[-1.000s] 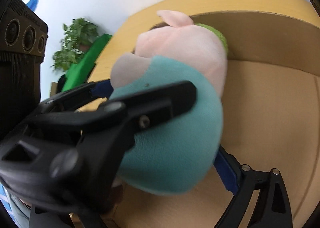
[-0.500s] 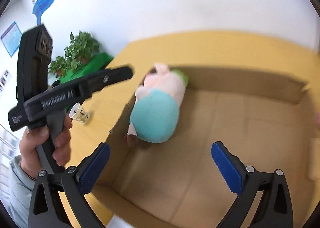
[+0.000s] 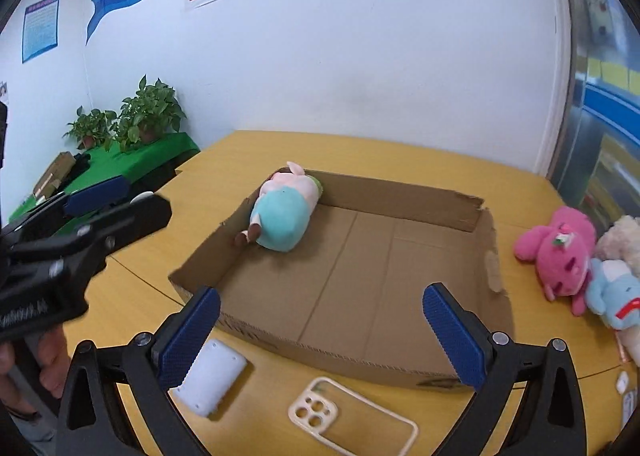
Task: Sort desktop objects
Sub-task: 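Lower the pig plush into the box and open the right gripper, then reach the right gripper to the black charger box and grasp it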
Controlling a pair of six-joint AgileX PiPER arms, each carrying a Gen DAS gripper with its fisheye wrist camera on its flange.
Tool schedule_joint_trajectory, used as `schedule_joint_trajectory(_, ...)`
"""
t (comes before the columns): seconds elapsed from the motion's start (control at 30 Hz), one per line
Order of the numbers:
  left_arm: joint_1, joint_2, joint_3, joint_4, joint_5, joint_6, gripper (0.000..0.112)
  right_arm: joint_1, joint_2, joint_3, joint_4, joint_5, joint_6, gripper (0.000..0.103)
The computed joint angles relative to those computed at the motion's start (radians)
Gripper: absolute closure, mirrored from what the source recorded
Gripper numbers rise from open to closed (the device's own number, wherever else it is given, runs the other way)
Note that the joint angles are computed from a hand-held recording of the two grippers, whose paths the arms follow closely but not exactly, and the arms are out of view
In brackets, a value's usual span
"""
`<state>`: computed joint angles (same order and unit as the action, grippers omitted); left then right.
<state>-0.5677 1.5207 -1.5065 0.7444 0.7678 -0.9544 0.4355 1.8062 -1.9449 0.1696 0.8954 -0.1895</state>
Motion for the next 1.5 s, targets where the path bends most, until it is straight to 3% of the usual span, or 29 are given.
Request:
schedule_joint_trajectory(0.13, -0.101, -0.028, 0.043, 0.05, 0.061, -0.118, 0.031, -0.038, -0.132, 0.129, 0.004, -0.009, -0.035, 0.0)
schedule_joint_trajectory(0.47, -0.284, -0.066, 0.103, 0.185, 0.187, -0.331, 0.031, -0.15, -0.272, 0.346, 0.137, -0.054, -0.172, 0.0)
schedule_joint_trajectory(0.9, -0.309, -0.025, 0.086, 0.13, 0.185, -0.307, 0.031, -0.185, -0.301, 0.418, 0.203, -0.086, -0.225, 0.0)
schedule_joint_trajectory(1.0, -0.28, -0.034, 0.116, 0.081, 0.118, -0.281, 0.031, -0.205, -0.294, 0.432, 0.254, -0.076, -0.285, 0.0)
schedule_joint_trajectory(1.07, -0.258, -0.037, 0.141, 0.013, 0.066, -0.237, 0.031, -0.246, -0.297, 0.462, 0.347, -0.026, -0.383, 0.0)
schedule_joint_trajectory(1.17, -0.239, -0.031, 0.201, -0.11, -0.005, -0.167, 0.031, -0.349, -0.244, 0.479, 0.552, 0.196, -0.559, 0.0)
schedule_joint_trajectory(1.23, -0.231, -0.021, 0.254, -0.203, -0.061, -0.114, 0.031, -0.411, -0.245, 0.56, 0.594, 0.285, -0.664, 0.0)
schedule_joint_trajectory(1.37, -0.201, 0.037, 0.355, -0.522, -0.226, 0.096, 0.031, -0.475, -0.243, 0.687, 0.537, 0.307, -0.758, 0.0)
schedule_joint_trajectory(1.5, -0.173, 0.099, 0.405, -0.885, -0.347, 0.373, 0.032, -0.491, -0.222, 0.777, 0.444, 0.223, -0.759, 0.0)
